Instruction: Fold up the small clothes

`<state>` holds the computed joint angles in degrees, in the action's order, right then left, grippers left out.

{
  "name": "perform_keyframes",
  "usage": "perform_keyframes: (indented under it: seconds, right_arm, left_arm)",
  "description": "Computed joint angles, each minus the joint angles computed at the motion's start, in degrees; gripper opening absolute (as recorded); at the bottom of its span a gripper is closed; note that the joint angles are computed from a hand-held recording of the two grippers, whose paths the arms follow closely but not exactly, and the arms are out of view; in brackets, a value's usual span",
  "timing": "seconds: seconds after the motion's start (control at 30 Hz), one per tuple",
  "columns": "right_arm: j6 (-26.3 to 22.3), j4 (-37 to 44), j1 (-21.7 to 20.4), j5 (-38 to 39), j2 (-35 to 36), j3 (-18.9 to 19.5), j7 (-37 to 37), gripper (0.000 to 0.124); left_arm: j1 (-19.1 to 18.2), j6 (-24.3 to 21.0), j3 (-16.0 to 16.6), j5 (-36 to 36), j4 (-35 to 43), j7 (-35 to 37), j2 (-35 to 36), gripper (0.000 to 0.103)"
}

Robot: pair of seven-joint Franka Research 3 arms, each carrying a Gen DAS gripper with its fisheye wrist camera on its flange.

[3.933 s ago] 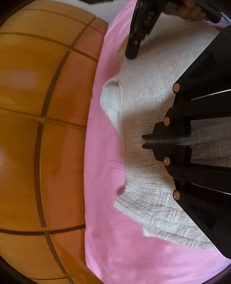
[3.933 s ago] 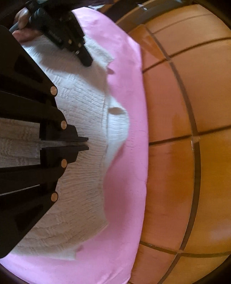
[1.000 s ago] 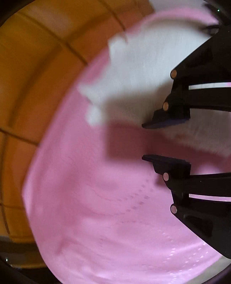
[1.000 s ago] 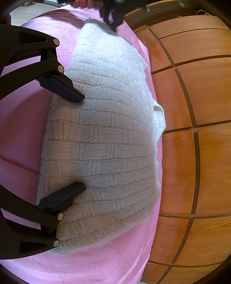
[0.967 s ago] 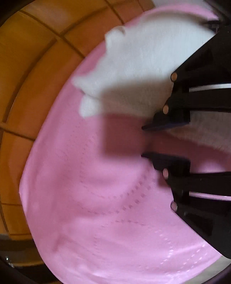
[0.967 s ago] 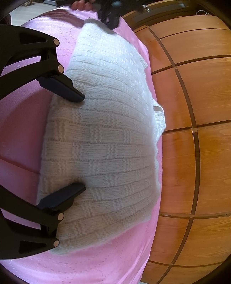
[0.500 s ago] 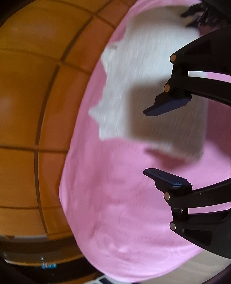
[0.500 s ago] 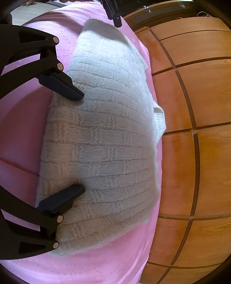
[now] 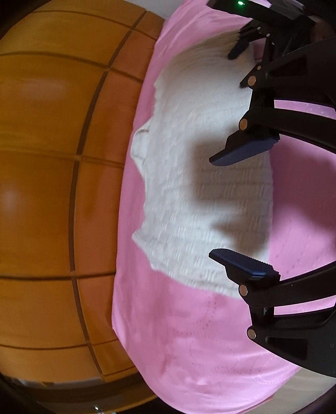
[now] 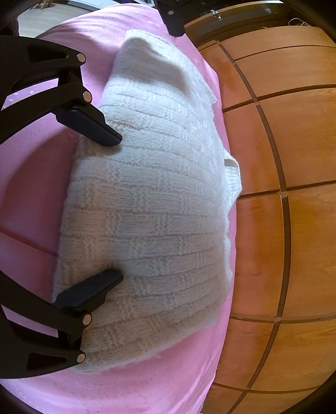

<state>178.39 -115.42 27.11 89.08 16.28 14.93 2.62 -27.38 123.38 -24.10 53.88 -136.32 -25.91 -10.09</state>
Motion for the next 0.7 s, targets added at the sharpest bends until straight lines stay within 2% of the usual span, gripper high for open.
perform_keyframes:
  seconds: [0.07, 0.17, 0.23, 0.3, 0.37, 0.43, 0.5, 0.63, 0.7]
  right_arm:
    - [-2.97, -1.88, -0.34, -7.32, -1.54, -0.91, 7.55, 0.097]
    - [-9.47, -3.44, -2.3, -13.83, -4.07, -1.66, 15.42, 0.097]
    - [-14.53, -3.19, -4.73, -11.52, -5.85, -1.88, 14.85, 0.097]
    - [-16.51, -2.62, -6.03, -8.13, -6.66, -2.81, 14.13, 0.097]
    - [-18.7, -1.86, -7.07, -7.04, -6.58, -4.11, 16.11, 0.097]
    - [-19.07, -0.74, -7.98, -6.69, -5.44, -5.24, 19.13, 0.096]
    - [-18.66, 0.1, -8.67, -8.05, -4.18, -5.92, 23.17, 0.091]
    - [-20.56, 1.65, -10.41, -10.47, -2.42, -6.03, 28.77, 0.065]
    - [-19.35, 2.08, -10.45, -11.44, -2.02, -5.57, 28.89, 0.064]
  left_arm:
    - [0.09, 0.99, 0.22, 0.27, 0.55, 0.57, 0.91, 0.065]
    - [0.0, 1.62, 0.56, 0.18, 2.16, 2.24, 2.84, 0.065]
    - [0.01, 2.67, 0.88, 1.05, 2.55, 2.58, 3.64, 0.065]
    - [-0.06, 2.86, 1.15, 1.13, 3.11, 3.36, 4.82, 0.07]
    - [-0.08, 4.67, 1.65, 1.19, 2.75, 2.84, 5.27, 0.07]
    - [0.01, 6.26, 2.0, 1.45, 2.0, 2.19, 5.38, 0.07]
    - [0.04, 6.28, 2.13, 1.56, 1.67, 1.82, 5.59, 0.07]
    - [0.24, 5.9, 2.33, 1.95, 0.78, 1.01, 4.93, 0.07]
    - [0.56, 6.33, 2.43, 3.02, 0.18, 0.32, 4.22, 0.07]
